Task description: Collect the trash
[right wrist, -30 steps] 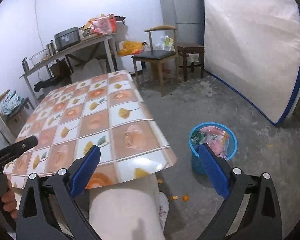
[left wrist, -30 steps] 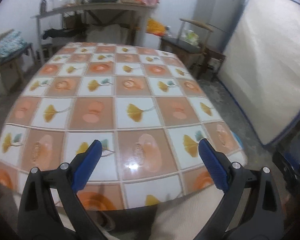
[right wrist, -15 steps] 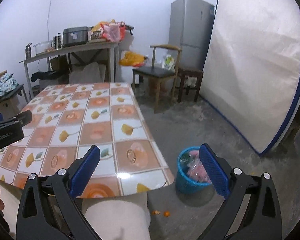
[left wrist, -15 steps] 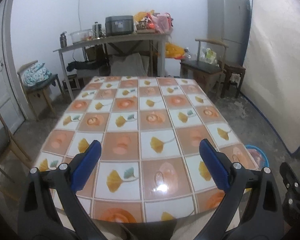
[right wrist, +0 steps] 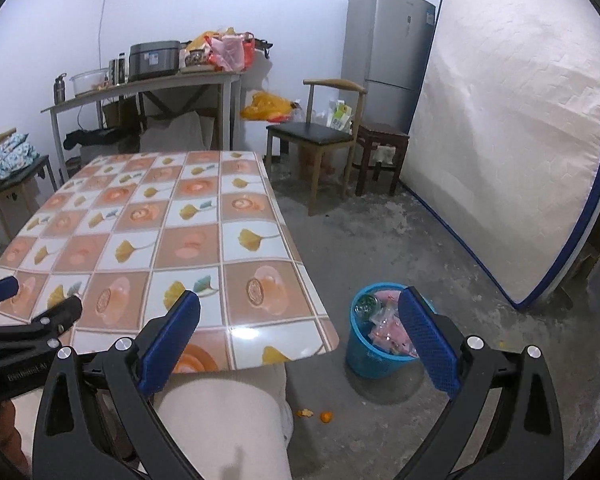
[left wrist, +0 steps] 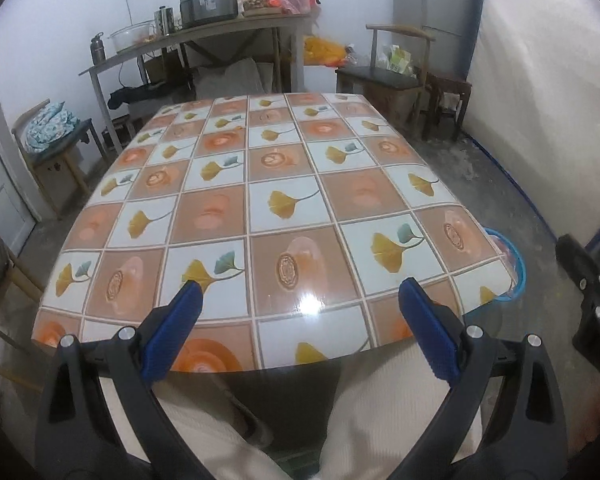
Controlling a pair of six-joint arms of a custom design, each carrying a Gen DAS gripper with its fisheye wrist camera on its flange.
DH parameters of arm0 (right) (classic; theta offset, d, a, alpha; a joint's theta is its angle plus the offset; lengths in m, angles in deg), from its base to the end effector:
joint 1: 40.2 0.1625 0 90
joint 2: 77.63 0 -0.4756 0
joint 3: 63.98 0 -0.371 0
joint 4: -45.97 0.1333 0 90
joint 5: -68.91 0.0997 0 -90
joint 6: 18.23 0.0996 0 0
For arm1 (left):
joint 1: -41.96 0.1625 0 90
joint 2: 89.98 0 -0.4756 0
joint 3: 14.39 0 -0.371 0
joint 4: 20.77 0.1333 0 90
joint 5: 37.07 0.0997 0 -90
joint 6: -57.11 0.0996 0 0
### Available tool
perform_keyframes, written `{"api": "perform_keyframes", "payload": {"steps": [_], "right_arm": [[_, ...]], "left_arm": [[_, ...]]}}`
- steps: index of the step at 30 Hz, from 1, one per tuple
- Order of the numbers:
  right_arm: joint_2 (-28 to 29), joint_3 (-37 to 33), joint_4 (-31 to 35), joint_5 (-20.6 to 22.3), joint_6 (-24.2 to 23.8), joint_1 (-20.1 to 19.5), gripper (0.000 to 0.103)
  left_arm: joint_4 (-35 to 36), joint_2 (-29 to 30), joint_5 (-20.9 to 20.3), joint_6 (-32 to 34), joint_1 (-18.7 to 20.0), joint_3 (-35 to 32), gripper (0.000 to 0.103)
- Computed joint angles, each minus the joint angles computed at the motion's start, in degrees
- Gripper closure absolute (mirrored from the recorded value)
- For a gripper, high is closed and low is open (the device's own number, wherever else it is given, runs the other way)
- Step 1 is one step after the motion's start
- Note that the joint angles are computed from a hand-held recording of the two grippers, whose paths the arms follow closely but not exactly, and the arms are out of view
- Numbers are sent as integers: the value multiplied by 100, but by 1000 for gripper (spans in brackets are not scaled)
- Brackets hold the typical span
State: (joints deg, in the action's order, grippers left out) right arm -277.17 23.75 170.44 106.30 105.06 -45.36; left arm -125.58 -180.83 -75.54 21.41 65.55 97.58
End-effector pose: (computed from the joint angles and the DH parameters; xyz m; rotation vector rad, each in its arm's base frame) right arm 0.5276 -0.2609 0.2373 0.0763 -1.8518 1.1616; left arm -0.3107 -0.3662 0.4318 0.6894 2.2721 -0.8088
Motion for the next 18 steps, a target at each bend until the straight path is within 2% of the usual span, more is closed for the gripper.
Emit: {"api": "perform_keyframes", "payload": {"steps": [7, 18], "right_arm": [[12, 190, -49, 194, -13, -21, 7], [15, 327, -158, 254, -120, -21, 7]], "left_arm": [[-164, 14, -113, 162, -22, 71, 9], [-124, 58, -88, 123, -29, 39, 9]]}}
